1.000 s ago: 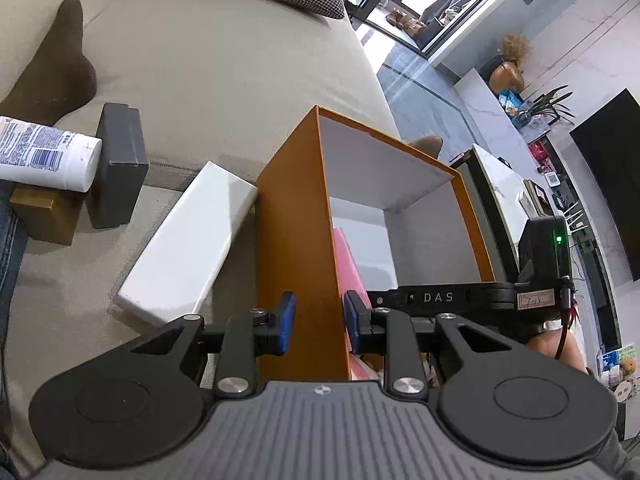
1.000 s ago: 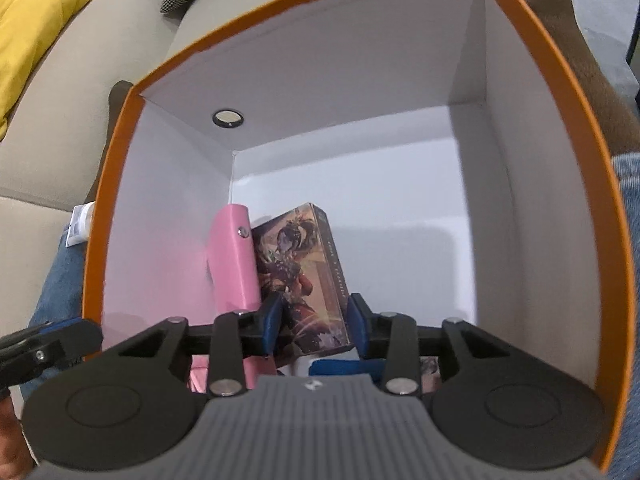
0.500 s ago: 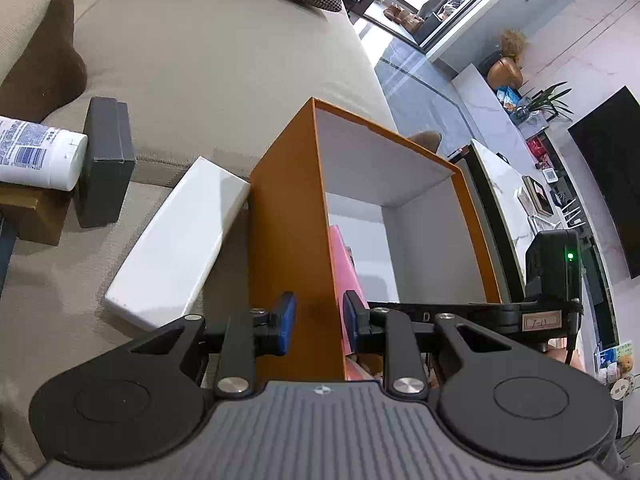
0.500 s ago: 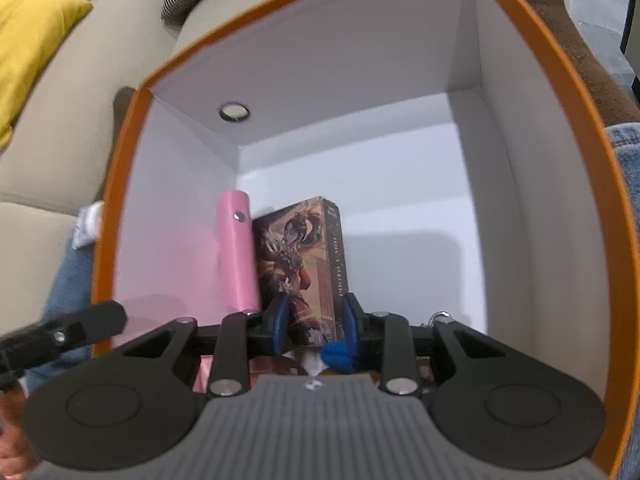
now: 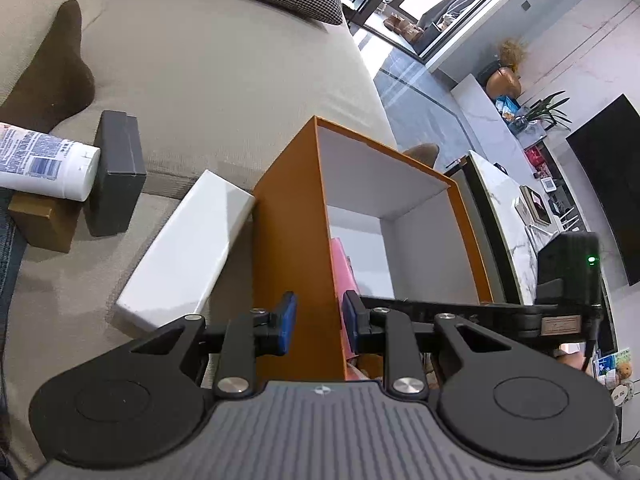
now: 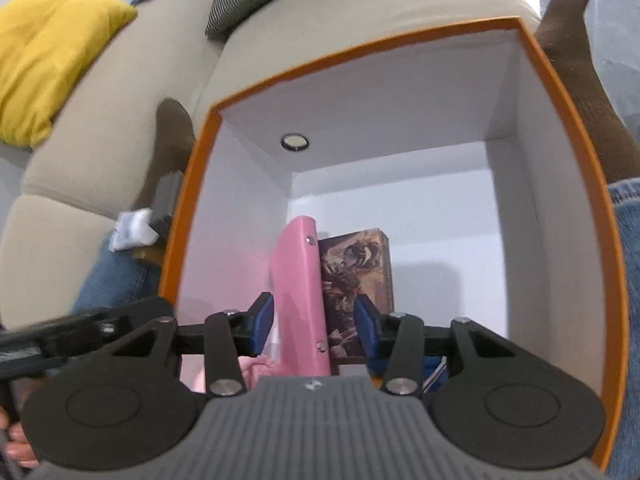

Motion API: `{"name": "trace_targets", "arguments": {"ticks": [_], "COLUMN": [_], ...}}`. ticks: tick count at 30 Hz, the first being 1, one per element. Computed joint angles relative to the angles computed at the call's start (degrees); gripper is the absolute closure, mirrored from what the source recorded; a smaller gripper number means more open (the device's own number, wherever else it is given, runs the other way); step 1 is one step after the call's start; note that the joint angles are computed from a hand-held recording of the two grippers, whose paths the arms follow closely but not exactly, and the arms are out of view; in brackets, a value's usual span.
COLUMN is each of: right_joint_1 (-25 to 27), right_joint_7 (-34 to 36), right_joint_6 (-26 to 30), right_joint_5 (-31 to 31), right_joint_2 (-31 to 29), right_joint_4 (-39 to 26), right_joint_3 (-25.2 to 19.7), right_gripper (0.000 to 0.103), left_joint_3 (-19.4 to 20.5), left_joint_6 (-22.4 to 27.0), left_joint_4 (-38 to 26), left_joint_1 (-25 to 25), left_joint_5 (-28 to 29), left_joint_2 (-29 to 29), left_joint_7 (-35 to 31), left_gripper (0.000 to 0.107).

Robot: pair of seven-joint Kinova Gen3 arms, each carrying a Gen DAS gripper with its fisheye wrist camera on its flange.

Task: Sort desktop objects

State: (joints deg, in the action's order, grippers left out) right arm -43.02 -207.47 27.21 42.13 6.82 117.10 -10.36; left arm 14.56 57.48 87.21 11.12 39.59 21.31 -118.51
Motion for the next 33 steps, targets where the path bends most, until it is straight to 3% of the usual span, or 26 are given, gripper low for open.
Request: {"name": "trace_targets", "arguments": {"ticks": [1, 2, 4, 9, 12, 14, 19, 22, 26, 29, 33], "right_joint_1": [1.5, 2.9, 2.6, -4.6, -2.5, -3.0, -4.2, -4.3, -7.1, -7.3, -5.2], "right_joint_7": [1.4, 2.2, 1.6, -4.2, 1.1, 5.6, 5.6, 2.0, -7.3, -12.5, -10.1], "right_joint_6": [-0.3, -1.5, -3.4, 2.8, 9.0, 10.9, 4.3, 2.3, -6.1, -6.1, -3.3], "right_joint_5": [-0.9, -1.9, -1.8, 2.4, 0.0, -2.2, -2.1, 0.8, 4.4, 8.6, 8.0], "right_joint_2": [0.9, 0.8, 1.3, 2.1, 4.1, 5.8, 5.1, 4.2, 2.1, 1.4, 2.2], "right_joint_4": [-0.5, -0.5, -0.5, -3.3, -8.2, -11.2, -10.0, -8.2, -2.8, -1.7, -3.6], "right_joint_3": [-1.2, -2.3, -1.8, 3.4, -0.1, -0.1, 2.0, 1.8, 6.9, 6.1, 2.4], "right_gripper": [0.06, 0.073, 0.082, 0.085, 0.085, 0.085, 0.075, 0.076, 0.085, 0.087, 0.088], "left_joint_3": [0.0, -0.1, 0.0, -0.1, -0.2, -0.2, -0.5, -0.8, -1.3, -0.9, -0.9], "left_joint_6": [0.2, 0.4, 0.6, -0.3, -0.5, -0.7, -0.9, -1.0, -0.6, 0.8, 0.1], "left_joint_4": [0.0, -0.1, -0.2, 0.2, 0.5, 0.7, 1.4, 2.0, 2.5, 1.1, -3.2], "left_joint_1": [-0.2, -0.3, -0.5, -0.2, -0.5, -0.8, -2.1, -3.1, -4.1, -3.9, 0.4], "left_joint_5": [0.2, 0.2, 0.7, 0.5, 0.9, 1.4, 2.8, 3.9, 4.9, 5.0, 0.2], "left_joint_2": [0.1, 0.1, 0.3, -0.4, -0.7, -0.8, -1.5, -2.0, -2.3, -1.5, -0.4], "left_joint_7": [-0.1, 0.1, 0.1, 0.0, -0.2, -0.3, -1.3, -2.2, -2.7, -2.9, -1.0], "left_gripper": [0.079, 0.079, 0.079, 0.079, 0.079, 0.079, 0.079, 0.079, 0.079, 0.079, 0.078]}}
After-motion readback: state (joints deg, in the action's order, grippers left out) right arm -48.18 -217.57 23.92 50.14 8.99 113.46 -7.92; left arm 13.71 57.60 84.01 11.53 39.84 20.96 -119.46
